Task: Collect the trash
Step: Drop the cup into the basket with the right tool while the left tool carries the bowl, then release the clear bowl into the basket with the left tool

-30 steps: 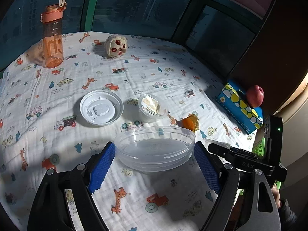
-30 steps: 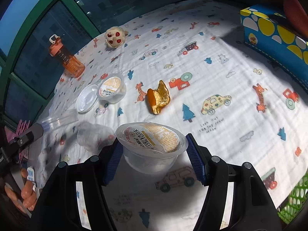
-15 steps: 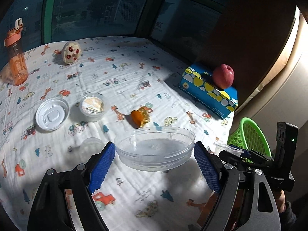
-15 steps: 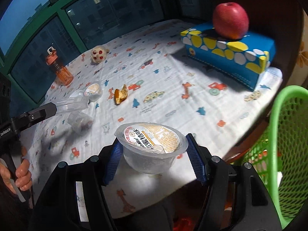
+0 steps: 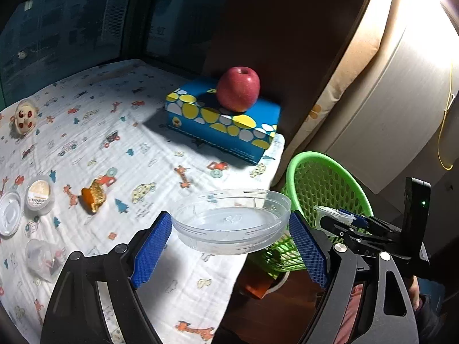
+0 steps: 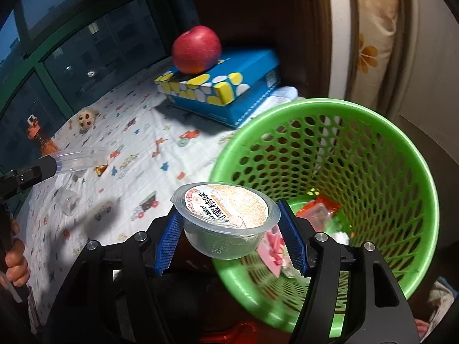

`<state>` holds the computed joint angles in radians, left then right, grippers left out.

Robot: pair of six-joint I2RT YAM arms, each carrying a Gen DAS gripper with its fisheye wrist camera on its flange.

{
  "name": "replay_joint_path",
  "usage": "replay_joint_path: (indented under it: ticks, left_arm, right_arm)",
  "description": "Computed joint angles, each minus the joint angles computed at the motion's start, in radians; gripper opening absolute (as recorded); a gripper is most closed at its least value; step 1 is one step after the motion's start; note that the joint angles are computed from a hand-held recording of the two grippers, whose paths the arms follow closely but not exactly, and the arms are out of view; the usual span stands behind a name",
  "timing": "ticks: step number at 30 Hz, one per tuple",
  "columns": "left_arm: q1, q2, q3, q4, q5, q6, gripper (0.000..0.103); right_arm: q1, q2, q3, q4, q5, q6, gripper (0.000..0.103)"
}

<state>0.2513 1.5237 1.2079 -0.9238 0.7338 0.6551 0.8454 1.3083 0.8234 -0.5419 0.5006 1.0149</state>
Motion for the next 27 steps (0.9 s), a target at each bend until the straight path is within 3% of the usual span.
replay_joint_path:
  ticks: [9,13,27]
  left_arm:
    - [-0.222,-0.057,-0.023,0.058,-0.052,-0.130,0.080]
    - [-0.312,-0.060,-0.033,0.090,-0.085,-0.184,0.080]
    - [-0.561,-0.051,-0.093,0.205,-0.195,-0.315,0.081]
  right_arm:
    - [-0.091,-0.194,-0.168,-0.082,-0.010,0.039,0.065]
    - [-0.106,-0.246,-0.211,-0.102,-0.013,0.062,0.071]
    - [-0.021,-0.427,-0.244,-0.285,0.078,0.187,0.074]
